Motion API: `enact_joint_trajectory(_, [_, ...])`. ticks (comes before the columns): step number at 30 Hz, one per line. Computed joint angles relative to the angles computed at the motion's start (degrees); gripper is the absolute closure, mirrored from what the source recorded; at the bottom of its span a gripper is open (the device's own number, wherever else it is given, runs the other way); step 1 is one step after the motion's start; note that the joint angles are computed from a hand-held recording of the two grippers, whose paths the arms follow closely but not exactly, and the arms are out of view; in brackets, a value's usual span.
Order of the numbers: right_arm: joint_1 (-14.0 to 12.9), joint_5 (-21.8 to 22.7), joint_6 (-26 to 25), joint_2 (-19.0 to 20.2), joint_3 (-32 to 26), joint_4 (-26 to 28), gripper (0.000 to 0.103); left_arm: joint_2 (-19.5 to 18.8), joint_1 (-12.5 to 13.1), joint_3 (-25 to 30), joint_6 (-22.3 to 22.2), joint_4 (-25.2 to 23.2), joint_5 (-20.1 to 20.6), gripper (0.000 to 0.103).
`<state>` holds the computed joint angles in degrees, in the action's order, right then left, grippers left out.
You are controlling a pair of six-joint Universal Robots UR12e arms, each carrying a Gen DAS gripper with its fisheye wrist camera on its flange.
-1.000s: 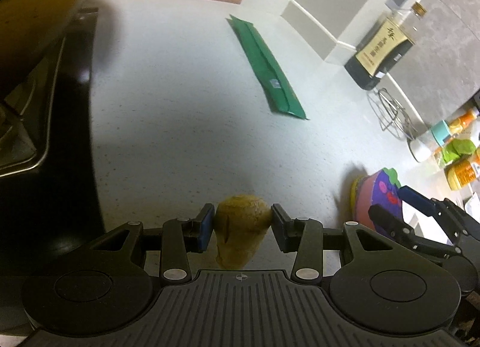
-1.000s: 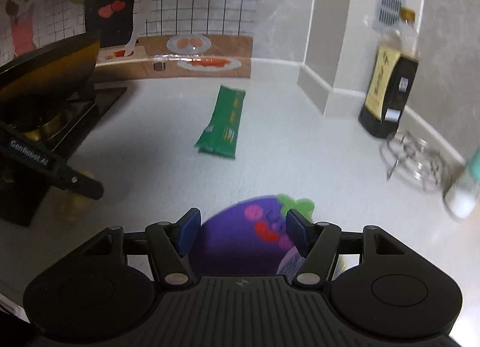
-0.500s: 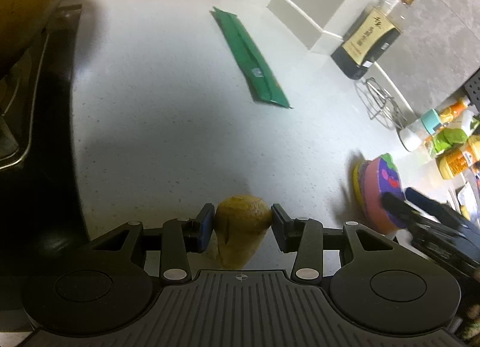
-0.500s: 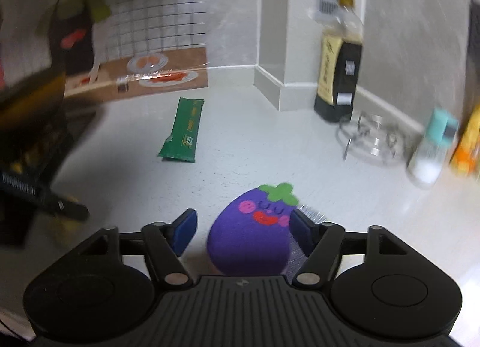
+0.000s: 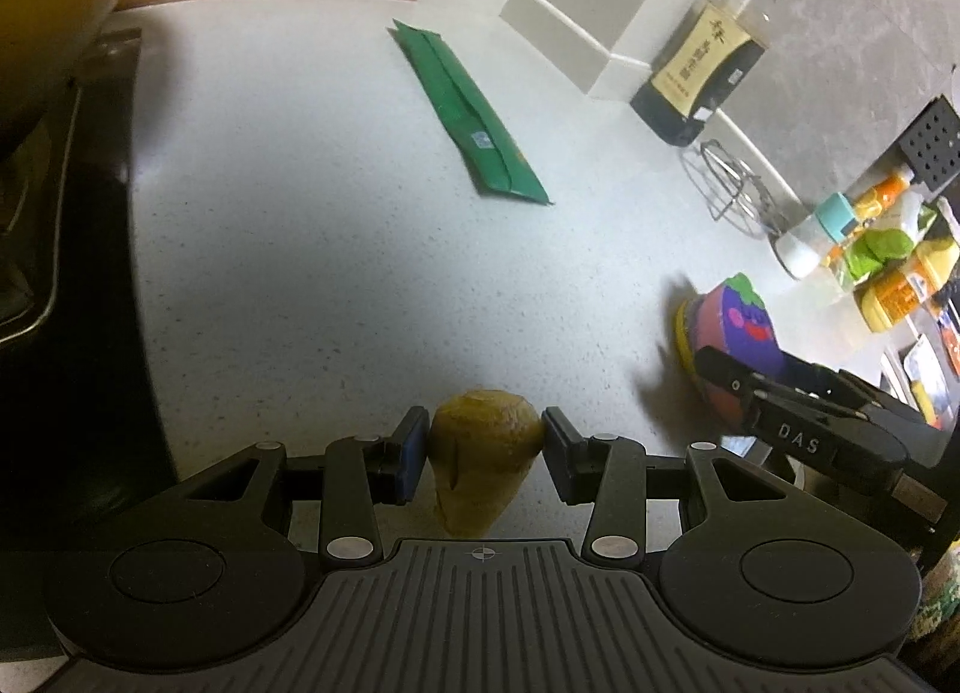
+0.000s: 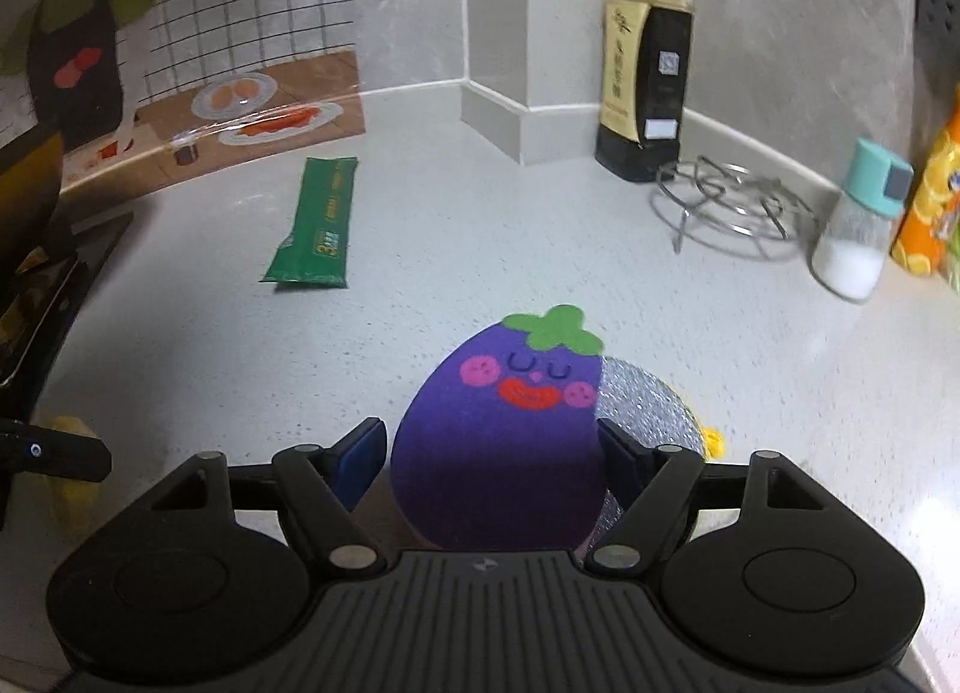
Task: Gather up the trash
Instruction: 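Hold the garlic with the left gripper while the right gripper grasps the purple eggplant sponge, then carry the garlic and eggplant sponge down over the green trash bin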
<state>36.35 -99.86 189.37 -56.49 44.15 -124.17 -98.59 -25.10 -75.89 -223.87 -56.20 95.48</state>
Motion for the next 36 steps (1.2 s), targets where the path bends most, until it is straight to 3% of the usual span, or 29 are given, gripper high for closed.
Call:
enact_joint_trajectory(13, [1.67, 2.61, -6.75, 3.38, -7.08, 2.2, 0.036, 1.65, 0.71, -2.93, -2.41, 3.77, -0.99, 0.057])
enact_joint_trajectory(20, [2.38, 2.28, -5.93, 4.0, -8.0, 4.14, 0.036, 2.1, 1.13, -4.03, -2.24, 4.96, -2.38, 0.057])
enact_joint_trajectory(29, [2.08, 2.42, -1.72, -1.05, 0.12, -3.64, 0.036, 0.64, 0.9, -2.6, 1.46, 7.71, -5.32, 0.057])
enact_joint_trajectory(36, [2.18, -5.65, 4.87, -7.51, 9.79, -9.1, 0.036, -4.23, -0.55, 4.61, 11.31, 3.84, -11.28, 0.057])
